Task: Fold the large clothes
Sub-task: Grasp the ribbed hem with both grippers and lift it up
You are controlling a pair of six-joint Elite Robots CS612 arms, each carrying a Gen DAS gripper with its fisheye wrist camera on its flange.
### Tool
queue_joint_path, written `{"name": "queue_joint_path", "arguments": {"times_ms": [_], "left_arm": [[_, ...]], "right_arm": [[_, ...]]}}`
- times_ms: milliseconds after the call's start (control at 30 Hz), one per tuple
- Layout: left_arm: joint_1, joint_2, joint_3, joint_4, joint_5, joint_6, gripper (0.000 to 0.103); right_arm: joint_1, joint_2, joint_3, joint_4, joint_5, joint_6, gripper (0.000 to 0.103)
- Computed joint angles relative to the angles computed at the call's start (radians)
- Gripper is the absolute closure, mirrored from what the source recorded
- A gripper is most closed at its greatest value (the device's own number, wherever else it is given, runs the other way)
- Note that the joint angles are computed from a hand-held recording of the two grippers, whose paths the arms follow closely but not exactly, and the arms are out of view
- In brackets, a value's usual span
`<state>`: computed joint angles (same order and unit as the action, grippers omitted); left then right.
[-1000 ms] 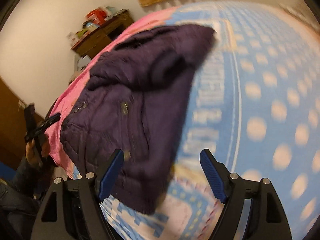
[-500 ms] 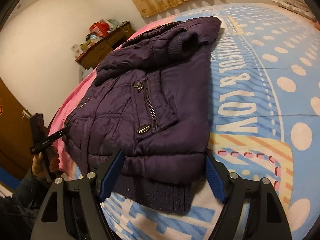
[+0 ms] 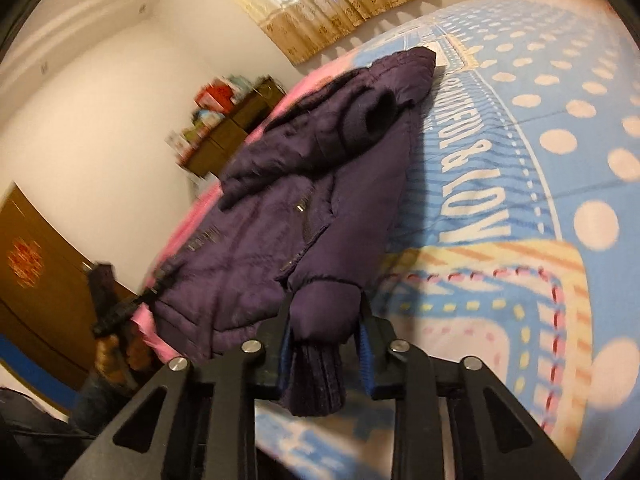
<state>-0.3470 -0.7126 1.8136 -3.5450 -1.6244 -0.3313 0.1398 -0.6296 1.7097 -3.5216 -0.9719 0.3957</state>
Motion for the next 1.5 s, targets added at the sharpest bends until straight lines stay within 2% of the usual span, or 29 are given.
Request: {"name": "queue_joint_path", "arguments": {"times_ms": [200, 400, 533, 667, 733, 800, 833, 1000, 1067, 1133, 1167, 1200, 1267, 1333, 1367, 1400, 1467, 1500], "left_arm": [[0.0, -0.062, 0.058, -0.008, -0.097, -0.023, 0.078], [0.016, -0.104, 0.088, -0.091, -0.206, -0.08, 0.079], [0.043, -0.097, 0.049, -0.103, -0.278, -0.157, 0.079], [0.08, -0.059, -0.056, -0.086, -0.351, -0.269, 0.079], [0.099, -0.032, -0.127, -0.049, -0.392, -0.32, 0.079], [0.112, 0.003, -0.214, 0.016, -0.41, -0.366, 0.079], [0.11, 0.016, -0.242, 0.02, -0.39, -0.406, 0.079], [0.129, 0.105, -0.453, 0.21, -0.401, -0.451, 0.079], [0.134, 0.14, -0.529, 0.284, -0.398, -0.46, 0.079], [0.14, 0.176, -0.6, 0.358, -0.393, -0.451, 0.079], [0.144, 0.2, -0.642, 0.396, -0.397, -0.47, 0.079], [0.148, 0.225, -0.686, 0.436, -0.406, -0.448, 0.079], [0.15, 0.253, -0.738, 0.528, -0.398, -0.437, 0.077], [0.155, 0.277, -0.787, 0.641, -0.414, -0.465, 0.072], [0.158, 0.283, -0.787, 0.639, -0.423, -0.512, 0.072], [0.16, 0.282, -0.772, 0.596, -0.428, -0.535, 0.07], [0.16, 0.262, -0.739, 0.557, -0.421, -0.51, 0.064], [0.159, 0.245, -0.708, 0.513, -0.412, -0.511, 0.055]], "right_arm": [[-0.02, -0.038, 0.074, -0.133, 0.083, 0.078, 0.079], [-0.029, -0.06, 0.088, -0.303, 0.111, 0.179, 0.081], [-0.026, -0.063, 0.054, -0.368, 0.084, 0.247, 0.082], [-0.035, -0.041, -0.038, -0.366, 0.093, 0.328, 0.082], [-0.041, -0.013, -0.124, -0.325, 0.106, 0.391, 0.082], [-0.041, 0.001, -0.186, -0.266, 0.088, 0.387, 0.082], [-0.042, 0.02, -0.24, -0.222, 0.076, 0.4, 0.082], [-0.047, 0.114, -0.481, 0.006, 0.027, 0.413, 0.082], [-0.04, 0.157, -0.584, 0.124, -0.024, 0.379, 0.082], [-0.039, 0.21, -0.684, 0.211, -0.04, 0.398, 0.082], [-0.035, 0.231, -0.728, 0.274, -0.063, 0.37, 0.082], [-0.033, 0.254, -0.771, 0.333, -0.085, 0.353, 0.082], [-0.03, 0.303, -0.859, 0.441, -0.092, 0.317, 0.082], [-0.024, 0.331, -0.908, 0.525, -0.13, 0.274, 0.082], [-0.023, 0.345, -0.932, 0.551, -0.133, 0.256, 0.081], [-0.022, 0.358, -0.952, 0.561, -0.13, 0.246, 0.081], [-0.026, 0.382, -0.983, 0.547, -0.113, 0.261, 0.079], [-0.027, 0.387, -0.988, 0.544, -0.104, 0.266, 0.078]]}}
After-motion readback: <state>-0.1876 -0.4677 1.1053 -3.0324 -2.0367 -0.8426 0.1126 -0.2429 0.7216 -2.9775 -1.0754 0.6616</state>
